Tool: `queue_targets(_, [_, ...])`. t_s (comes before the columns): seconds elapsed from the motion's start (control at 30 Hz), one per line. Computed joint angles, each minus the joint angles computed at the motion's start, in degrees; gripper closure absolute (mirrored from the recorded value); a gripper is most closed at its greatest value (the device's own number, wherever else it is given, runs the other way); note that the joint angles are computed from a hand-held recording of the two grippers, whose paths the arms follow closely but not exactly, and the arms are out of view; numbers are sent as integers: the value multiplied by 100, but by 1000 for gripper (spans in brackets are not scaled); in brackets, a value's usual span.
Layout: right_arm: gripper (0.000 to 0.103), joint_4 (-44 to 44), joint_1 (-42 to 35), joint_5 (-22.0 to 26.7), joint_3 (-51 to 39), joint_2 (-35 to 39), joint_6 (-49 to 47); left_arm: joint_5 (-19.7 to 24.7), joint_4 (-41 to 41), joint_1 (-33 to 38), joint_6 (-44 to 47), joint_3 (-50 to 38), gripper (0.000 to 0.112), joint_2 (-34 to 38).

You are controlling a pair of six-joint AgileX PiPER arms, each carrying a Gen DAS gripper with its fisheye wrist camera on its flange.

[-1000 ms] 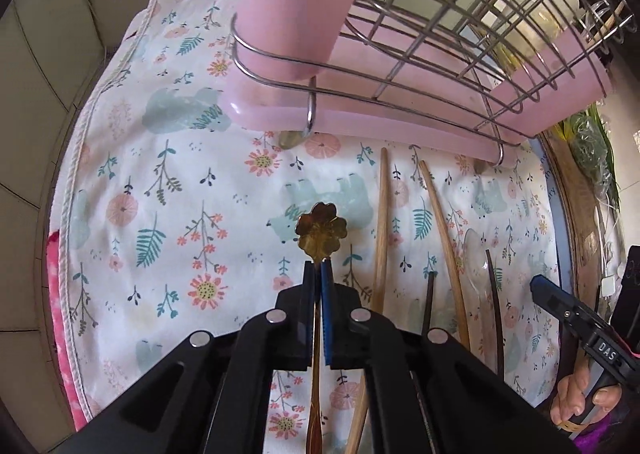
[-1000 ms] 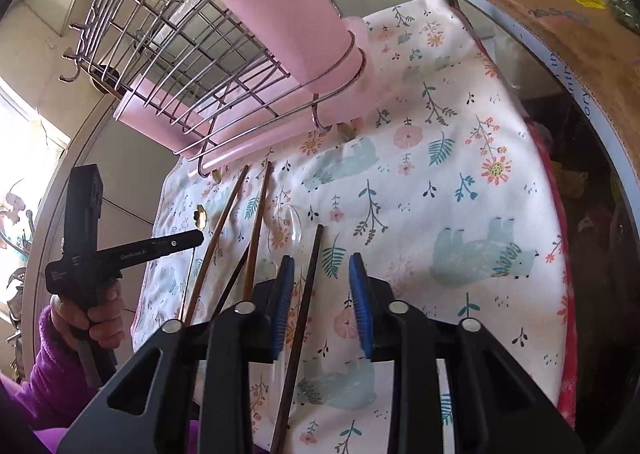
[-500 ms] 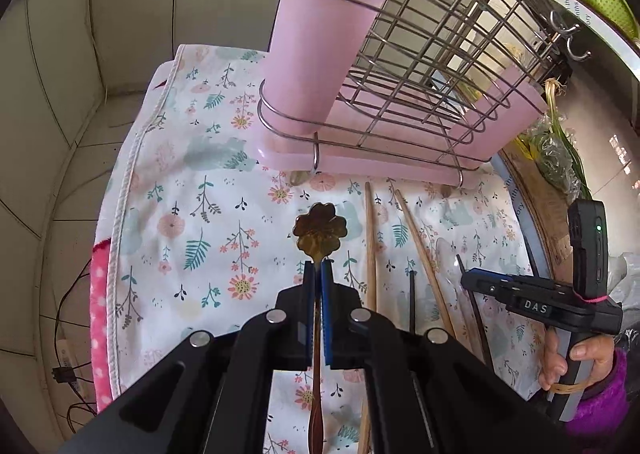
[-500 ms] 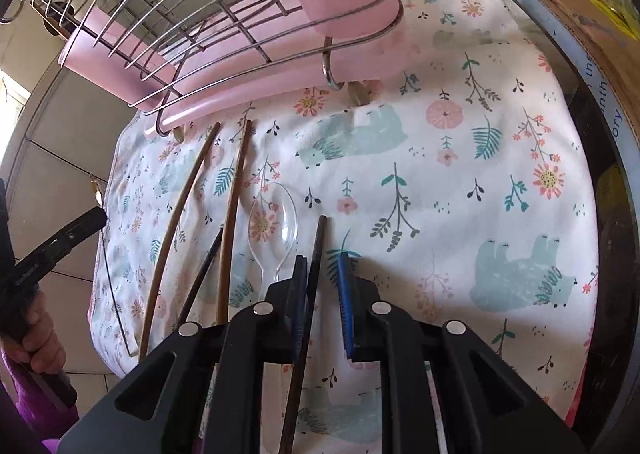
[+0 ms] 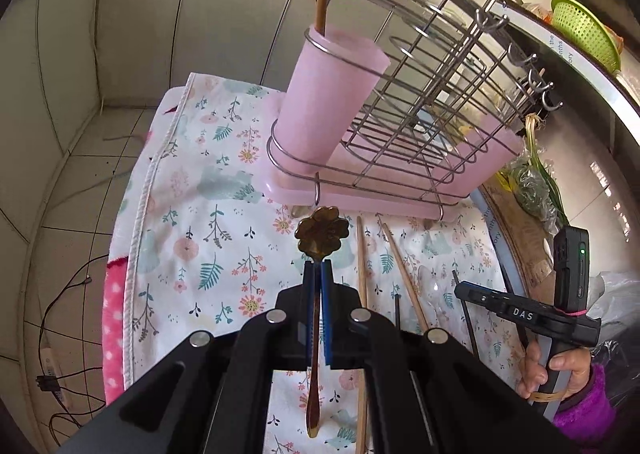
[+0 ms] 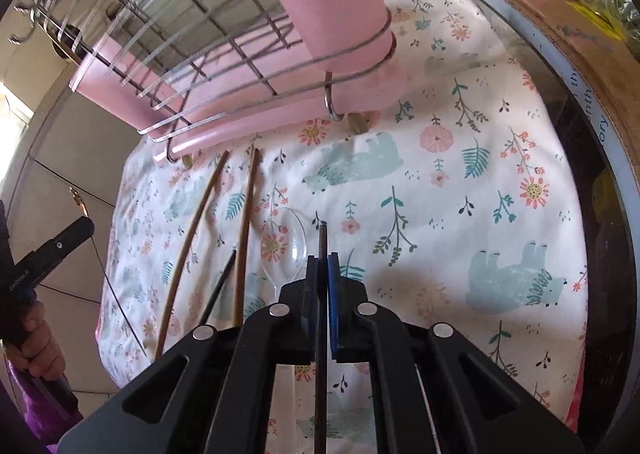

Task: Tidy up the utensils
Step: 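Grasp the gold flower-handled spoon with the left tool while the right tool grasps a dark chopstick, then lift the spoon and chopstick with both tools and carry them over the pink cup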

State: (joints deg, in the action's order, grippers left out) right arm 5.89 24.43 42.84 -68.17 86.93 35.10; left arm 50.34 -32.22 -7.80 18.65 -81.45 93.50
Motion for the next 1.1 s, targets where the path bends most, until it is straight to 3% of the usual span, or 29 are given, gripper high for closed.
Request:
queue_targets(0.23, [98,-912,169,-808,680,-1051,907,-192,-533,196,285,140,110,-314])
queue_targets(0.5, [98,-2172,303,-865,595,-1812,1833,-398,-806,281,252,23,111,-619])
queue_targets(0.63, [98,-1930,-58,-809,250,-2070,1321,-343,-936,377,164,-317,112,-617])
queue_targets(0.9, [98,-2575,-338,-840,-1080,-1732,1200,-175,-901,454,-491,-1866,112,-215])
queue_targets(1.1, [98,-3263,-486,-1056,-1943,-1148,1484,-311,-293,303,-1174,-3110,112,148])
